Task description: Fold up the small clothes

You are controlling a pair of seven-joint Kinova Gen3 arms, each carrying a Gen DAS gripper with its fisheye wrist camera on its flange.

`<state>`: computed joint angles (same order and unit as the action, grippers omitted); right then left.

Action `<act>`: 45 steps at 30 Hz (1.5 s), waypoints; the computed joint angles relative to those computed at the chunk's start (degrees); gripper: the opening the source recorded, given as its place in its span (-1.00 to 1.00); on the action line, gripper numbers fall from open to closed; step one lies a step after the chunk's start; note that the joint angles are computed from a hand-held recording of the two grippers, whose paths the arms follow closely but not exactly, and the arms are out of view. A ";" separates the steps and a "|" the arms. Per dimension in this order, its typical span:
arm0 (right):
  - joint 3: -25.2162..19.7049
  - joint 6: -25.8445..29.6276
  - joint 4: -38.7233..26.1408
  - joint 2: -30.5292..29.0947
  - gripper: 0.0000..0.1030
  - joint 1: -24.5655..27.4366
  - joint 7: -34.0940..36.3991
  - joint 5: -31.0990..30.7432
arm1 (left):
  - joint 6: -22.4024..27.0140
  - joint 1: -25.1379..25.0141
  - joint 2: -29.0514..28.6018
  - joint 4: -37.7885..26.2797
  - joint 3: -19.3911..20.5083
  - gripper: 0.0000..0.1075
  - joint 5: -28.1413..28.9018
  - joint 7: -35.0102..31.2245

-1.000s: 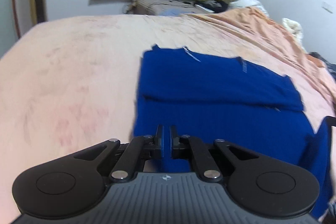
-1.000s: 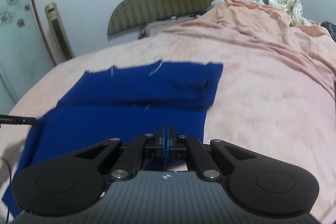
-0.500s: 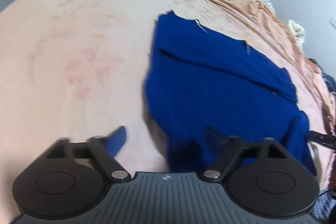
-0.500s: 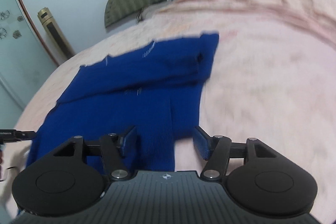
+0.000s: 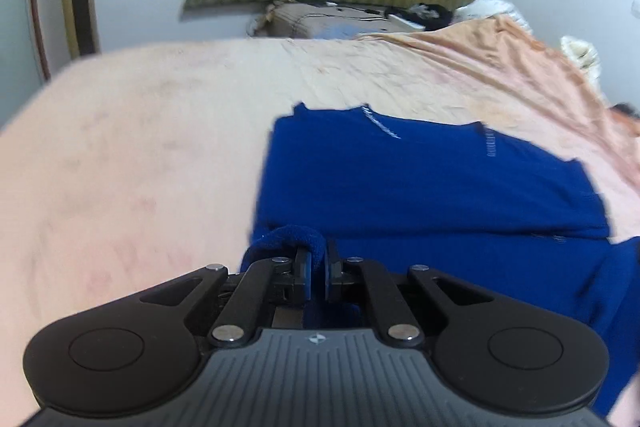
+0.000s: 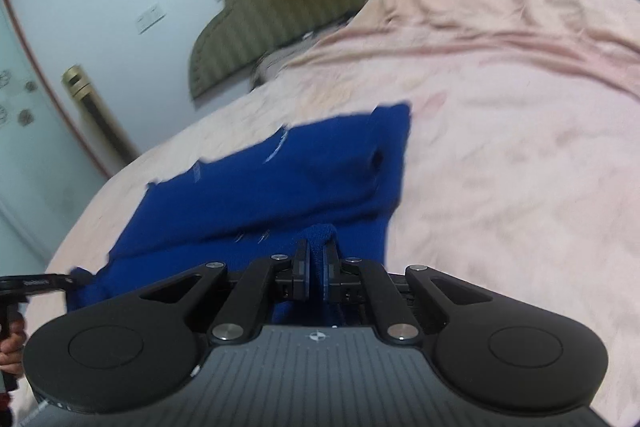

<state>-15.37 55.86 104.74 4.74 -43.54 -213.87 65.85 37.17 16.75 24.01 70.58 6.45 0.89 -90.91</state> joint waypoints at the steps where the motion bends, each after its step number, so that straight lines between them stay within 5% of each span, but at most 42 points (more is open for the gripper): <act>1: 1.22 1.35 -0.89 0.95 -0.84 -0.99 1.40 -0.63 | 0.90 1.76 0.66 -1.04 -1.46 -0.87 -2.10 1.66; 6: 0.23 -1.03 0.99 -0.95 -0.23 0.06 1.32 -3.71 | 0.77 1.76 -3.90 5.21 -1.03 -0.63 -4.30 2.92; 7: -0.53 -0.20 1.65 -1.72 -0.11 -0.41 1.47 -3.76 | -0.09 2.34 -5.77 7.86 -1.67 -0.25 -5.13 3.63; 8: -1.72 1.27 1.71 -2.25 -0.09 -0.38 2.20 -4.74 | -1.33 2.58 -7.48 10.52 -2.12 0.33 -5.10 3.90; 9: -1.86 1.80 1.83 -2.80 -0.09 -0.89 2.82 -5.84 | -1.99 3.14 -9.48 13.17 -2.99 0.54 -4.14 3.48; 13: -3.10 -3.41 5.02 -5.70 -0.10 0.48 2.52 -9.30 | -4.96 4.16 -15.26 21.72 -4.71 0.61 1.61 -3.92; 18: -5.13 -3.43 4.15 -4.30 -0.09 0.58 4.37 -10.68 | 0.74 -7.51 -17.19 24.29 4.50 0.42 13.26 -10.99; 19: -5.14 -2.82 3.71 -3.99 -0.09 0.23 5.27 -10.75 | 1.22 -8.50 -17.00 24.72 5.04 0.24 15.05 -11.55; 22: -5.04 -2.09 3.58 -3.60 -0.12 -0.84 6.53 -10.28 | -1.24 -5.45 -18.21 27.17 2.37 0.14 14.93 -10.70; 28: -5.06 -0.78 4.13 -3.59 -0.50 -2.09 5.61 -9.44 | 2.82 -4.98 -16.75 25.13 0.21 -0.85 23.57 -16.26; 33: -4.77 -3.94 6.59 -4.94 -0.82 -1.80 2.42 -7.45 | 5.10 -5.53 -17.50 26.28 -3.61 -0.91 34.95 -20.60; 37: -7.05 -1.73 6.92 -7.24 -0.83 -2.02 1.23 -5.55 | 7.35 -14.79 -21.89 28.57 0.44 -0.91 44.27 -26.41; 42: -11.62 0.59 6.10 -11.90 -0.84 -2.22 3.57 -4.24 | 13.80 -16.00 -27.93 29.75 -5.69 -0.91 53.06 -34.42; 45: -14.93 2.02 4.51 -14.30 -0.84 -2.30 6.22 -5.43 | 15.66 -15.80 -30.61 29.61 -7.42 -0.91 52.83 -36.09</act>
<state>-30.30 57.88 109.25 -9.56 -45.84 -207.65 60.42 52.83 0.95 -6.60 100.19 -0.98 53.72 -127.00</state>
